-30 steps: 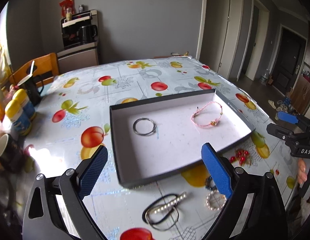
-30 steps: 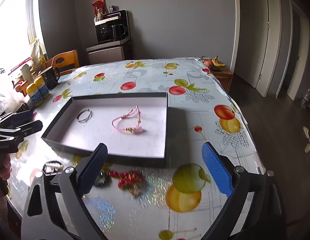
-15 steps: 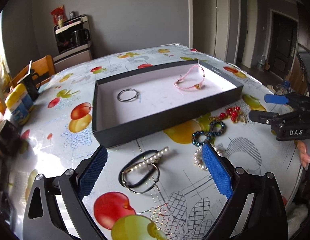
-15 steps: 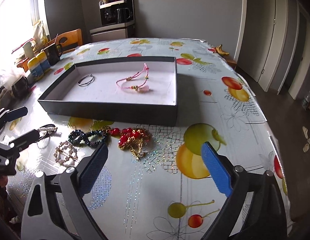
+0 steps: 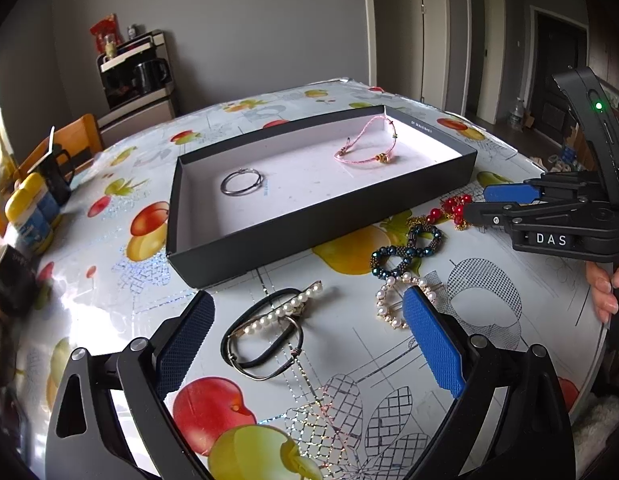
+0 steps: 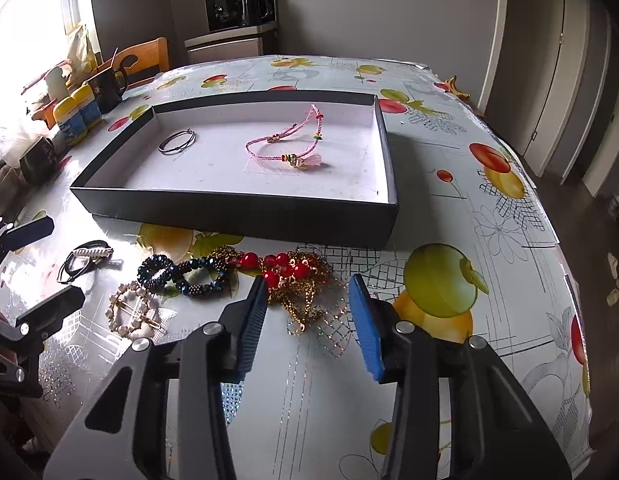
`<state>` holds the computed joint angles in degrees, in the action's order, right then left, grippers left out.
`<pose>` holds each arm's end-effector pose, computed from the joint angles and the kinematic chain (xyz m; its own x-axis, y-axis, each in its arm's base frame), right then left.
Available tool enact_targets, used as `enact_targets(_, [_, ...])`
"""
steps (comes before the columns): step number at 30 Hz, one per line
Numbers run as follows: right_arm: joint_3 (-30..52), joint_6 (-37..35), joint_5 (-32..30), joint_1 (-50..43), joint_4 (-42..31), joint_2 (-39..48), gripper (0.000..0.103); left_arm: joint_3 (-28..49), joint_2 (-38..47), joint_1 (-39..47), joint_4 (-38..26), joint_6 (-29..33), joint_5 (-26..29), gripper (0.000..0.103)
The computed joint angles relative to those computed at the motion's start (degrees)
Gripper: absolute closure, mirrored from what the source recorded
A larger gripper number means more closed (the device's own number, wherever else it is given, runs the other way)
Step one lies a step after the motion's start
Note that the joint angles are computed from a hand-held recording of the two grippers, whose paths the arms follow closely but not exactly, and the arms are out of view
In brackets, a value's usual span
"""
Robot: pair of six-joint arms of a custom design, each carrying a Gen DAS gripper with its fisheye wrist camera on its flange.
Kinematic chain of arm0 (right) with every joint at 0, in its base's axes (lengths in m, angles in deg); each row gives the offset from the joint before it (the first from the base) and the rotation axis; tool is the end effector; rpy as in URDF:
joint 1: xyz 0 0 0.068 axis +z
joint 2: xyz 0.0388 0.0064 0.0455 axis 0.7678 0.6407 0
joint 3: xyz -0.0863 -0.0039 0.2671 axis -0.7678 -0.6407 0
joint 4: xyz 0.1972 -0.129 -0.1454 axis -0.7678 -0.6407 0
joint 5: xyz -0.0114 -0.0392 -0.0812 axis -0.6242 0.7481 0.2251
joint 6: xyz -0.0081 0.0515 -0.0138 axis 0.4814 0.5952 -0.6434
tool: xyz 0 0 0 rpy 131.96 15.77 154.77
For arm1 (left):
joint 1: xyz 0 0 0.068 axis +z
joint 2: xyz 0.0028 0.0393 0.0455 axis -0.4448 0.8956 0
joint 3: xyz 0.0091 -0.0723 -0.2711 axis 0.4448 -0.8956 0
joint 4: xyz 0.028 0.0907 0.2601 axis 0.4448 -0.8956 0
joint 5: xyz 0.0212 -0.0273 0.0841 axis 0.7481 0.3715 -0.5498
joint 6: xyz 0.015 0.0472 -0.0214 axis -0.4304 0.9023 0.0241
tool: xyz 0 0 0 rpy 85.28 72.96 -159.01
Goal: Organize jewelry
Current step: 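Withdraw both open tools from the box toward the remaining jewelry, then grasp the red-beaded gold pendant with the right tool while the left tool grasps the pearl ring clip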
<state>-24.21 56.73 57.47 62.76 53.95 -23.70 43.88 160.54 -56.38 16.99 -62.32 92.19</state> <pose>0.1569 0.0296 0.1065 -0.7415 0.1612 -0.6514 0.1273 0.9869 0.0992 0.2028 -0.1197 0.1272 -0.4736 0.4988 -0.7259 0.6461 0.7568 0.0984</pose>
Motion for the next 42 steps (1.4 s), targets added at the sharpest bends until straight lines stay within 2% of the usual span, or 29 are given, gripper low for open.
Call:
enact_targets(6, [0.81,0.16,-3.56,-1.76,2.96,4.54,0.061,0.09,0.07,0.10,-0.20,-0.02,-0.01,0.006])
enact_targets(9, [0.78,0.01,-4.31,-2.19,4.10,5.49,0.070,0.18,0.27,0.14,-0.21,0.02,0.10,0.006])
enact_targets(11, [0.73,-0.22,-5.14,-2.76,4.22,5.39,0.095,0.33,0.57,0.18,-0.28,-0.03,0.19,0.006])
enact_targets(13, [0.41,-0.47,-5.86,-2.81,4.32,4.96,0.101,0.43,0.84,0.25,-0.31,-0.07,0.22,0.006])
enact_targets(19, [-1.46,-0.41,-5.70,-2.75,1.30,-2.71,0.101,0.50,0.81,0.43,-0.45,0.06,0.63,0.006])
enact_targets(28, [-2.60,-1.80,-5.02,-3.98,-18.64,-28.45,0.101,-0.19,-0.06,-2.19,-1.27,2.11,4.46,0.007])
enact_targets(30, [-2.63,-1.85,-5.52,-3.88,-21.91,-32.10,0.101,1.34,1.62,-2.82,-3.50,1.71,7.25,0.009])
enact_targets(33, [-2.57,-1.16,-4.37,-1.92,-24.27,-34.61,0.101,2.46,3.66,-5.19,-4.08,1.50,5.99,0.011])
enact_targets(38, [-2.58,-0.68,-3.95,-0.63,-25.98,-36.70,0.101,4.90,6.60,-5.10,-5.45,0.87,6.90,0.031])
enact_targets(42, [-2.65,-0.64,-4.31,-0.57,-26.75,-37.92,0.101,6.83,9.44,-4.53,-7.07,0.78,7.53,0.038])
